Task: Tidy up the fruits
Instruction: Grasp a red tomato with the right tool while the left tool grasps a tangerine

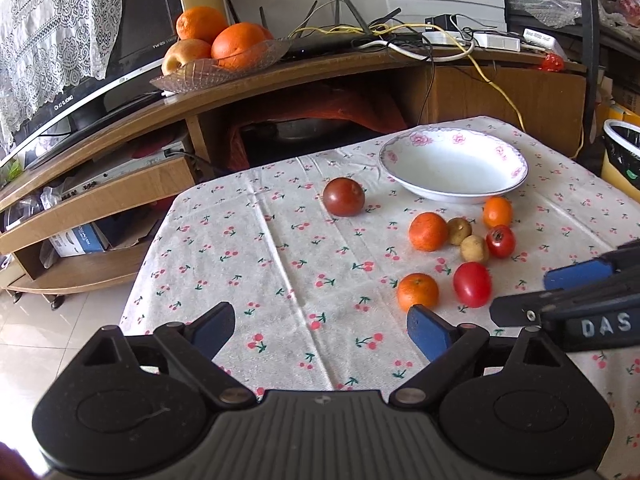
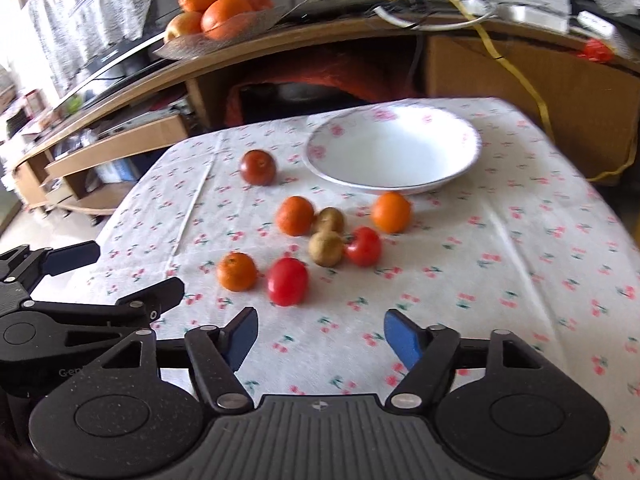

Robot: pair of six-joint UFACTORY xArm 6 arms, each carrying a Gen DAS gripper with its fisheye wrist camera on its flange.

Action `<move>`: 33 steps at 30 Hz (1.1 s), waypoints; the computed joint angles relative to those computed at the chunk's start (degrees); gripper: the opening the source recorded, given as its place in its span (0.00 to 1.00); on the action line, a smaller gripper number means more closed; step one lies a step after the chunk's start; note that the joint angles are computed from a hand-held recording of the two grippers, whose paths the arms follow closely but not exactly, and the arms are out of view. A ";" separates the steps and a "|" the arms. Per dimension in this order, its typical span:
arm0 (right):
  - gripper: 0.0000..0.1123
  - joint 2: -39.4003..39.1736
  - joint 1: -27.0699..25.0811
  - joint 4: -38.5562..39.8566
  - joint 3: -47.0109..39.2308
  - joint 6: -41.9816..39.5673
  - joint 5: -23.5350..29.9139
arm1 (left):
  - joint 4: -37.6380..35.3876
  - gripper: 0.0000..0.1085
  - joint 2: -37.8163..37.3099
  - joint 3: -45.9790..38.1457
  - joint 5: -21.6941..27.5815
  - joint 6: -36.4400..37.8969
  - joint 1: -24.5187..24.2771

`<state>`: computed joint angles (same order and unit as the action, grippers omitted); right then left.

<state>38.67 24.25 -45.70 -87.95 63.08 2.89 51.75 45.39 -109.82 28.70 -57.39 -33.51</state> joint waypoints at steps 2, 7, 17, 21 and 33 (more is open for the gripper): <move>0.49 1.47 0.68 7.93 -1.34 -7.84 0.26 | 0.01 0.92 0.17 0.27 -0.82 0.14 0.29; 0.34 4.34 1.99 22.46 -4.23 -21.88 0.72 | 0.26 0.92 1.35 -1.07 -0.47 1.51 0.34; 0.22 7.23 3.53 43.00 -8.43 -43.41 2.26 | -3.26 0.92 2.94 -3.05 -1.03 7.84 0.07; 0.20 5.75 3.47 45.33 -7.17 -45.93 3.75 | -9.86 0.92 5.25 -6.35 -2.14 15.52 -0.10; 0.21 0.28 1.61 43.49 0.15 -42.50 3.10 | -32.50 0.47 21.89 -33.39 7.60 35.30 -1.32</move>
<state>38.95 25.86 -2.21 -87.80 20.58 5.99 19.25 67.28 -143.20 36.30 -22.09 -34.84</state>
